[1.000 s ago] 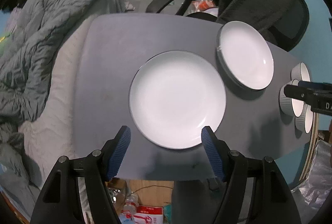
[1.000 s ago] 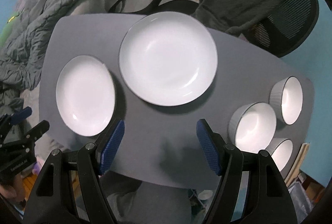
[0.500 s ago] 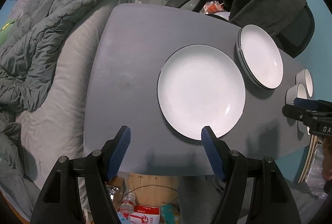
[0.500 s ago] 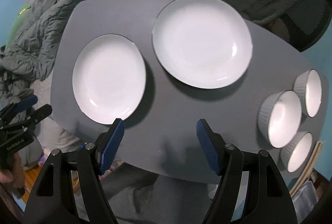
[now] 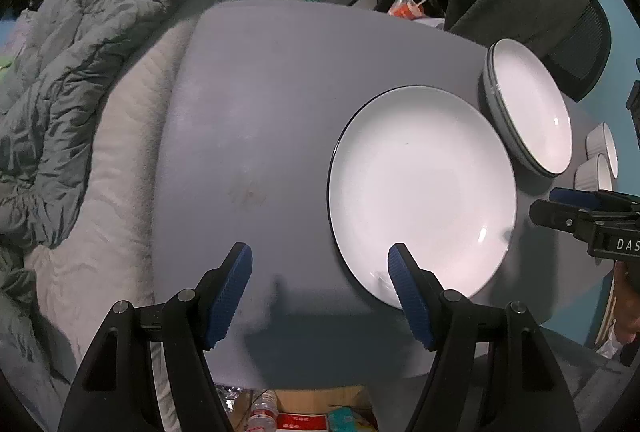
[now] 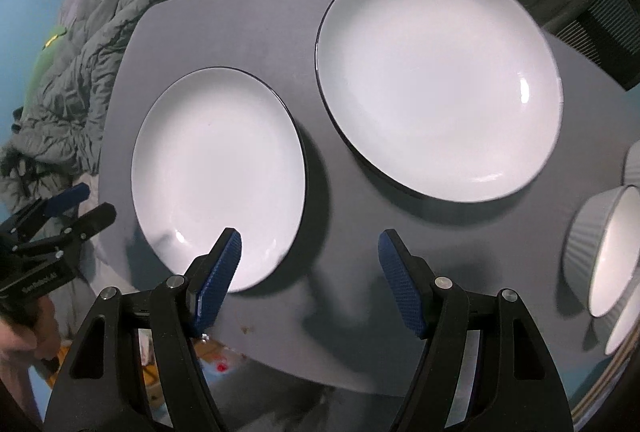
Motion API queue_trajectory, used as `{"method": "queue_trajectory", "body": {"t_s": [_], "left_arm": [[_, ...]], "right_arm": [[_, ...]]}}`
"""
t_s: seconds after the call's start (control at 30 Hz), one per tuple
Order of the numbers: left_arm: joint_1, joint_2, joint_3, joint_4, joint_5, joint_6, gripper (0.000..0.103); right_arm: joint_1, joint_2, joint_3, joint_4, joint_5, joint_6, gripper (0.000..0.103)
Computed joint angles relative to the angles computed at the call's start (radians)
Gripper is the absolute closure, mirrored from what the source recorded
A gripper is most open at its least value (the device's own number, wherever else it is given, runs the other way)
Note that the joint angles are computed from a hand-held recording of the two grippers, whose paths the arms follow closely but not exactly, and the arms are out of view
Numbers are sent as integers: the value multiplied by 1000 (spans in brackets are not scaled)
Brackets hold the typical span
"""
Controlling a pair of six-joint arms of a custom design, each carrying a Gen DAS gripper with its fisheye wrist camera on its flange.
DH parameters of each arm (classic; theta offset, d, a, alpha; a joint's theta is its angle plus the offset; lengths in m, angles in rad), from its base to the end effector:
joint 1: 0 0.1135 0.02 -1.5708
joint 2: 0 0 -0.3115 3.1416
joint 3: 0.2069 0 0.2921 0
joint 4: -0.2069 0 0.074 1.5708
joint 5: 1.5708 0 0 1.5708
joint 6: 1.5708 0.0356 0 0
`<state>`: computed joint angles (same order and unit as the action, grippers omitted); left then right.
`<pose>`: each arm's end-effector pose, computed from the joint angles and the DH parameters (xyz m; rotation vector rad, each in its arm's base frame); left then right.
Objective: Organize plates and bowls
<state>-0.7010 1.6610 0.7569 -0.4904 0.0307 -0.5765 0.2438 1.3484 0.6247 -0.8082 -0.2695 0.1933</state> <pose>0.2218 -0.1887 0.1283 0.1915 3.0060 -0.1958 0.2010 0.0598 0.1648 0.0862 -3.0911 -0.4223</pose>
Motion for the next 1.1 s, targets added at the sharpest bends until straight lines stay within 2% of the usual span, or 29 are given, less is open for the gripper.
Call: {"method": "queue_trajectory", "body": {"t_s": [0.17, 0.4, 0.6, 0.83, 0.97, 1.1], "left_arm": [[46, 63, -1, 70, 64, 30, 31], [81, 129, 16, 113, 78, 57, 31], [95, 167, 27, 145, 103, 73, 32], [117, 217, 55, 155, 150, 98, 53], [122, 232, 61, 166, 174, 109, 64], [128, 247, 69, 172, 200, 111, 75]], "right_arm": [[44, 46, -24, 88, -14, 11, 32], [70, 97, -39, 166, -33, 31, 33], [50, 128, -37, 191, -53, 53, 48], [48, 169, -24, 212, -47, 63, 67], [48, 187, -19, 216, -44, 67, 71], [33, 207, -13, 206, -44, 58, 82]]}}
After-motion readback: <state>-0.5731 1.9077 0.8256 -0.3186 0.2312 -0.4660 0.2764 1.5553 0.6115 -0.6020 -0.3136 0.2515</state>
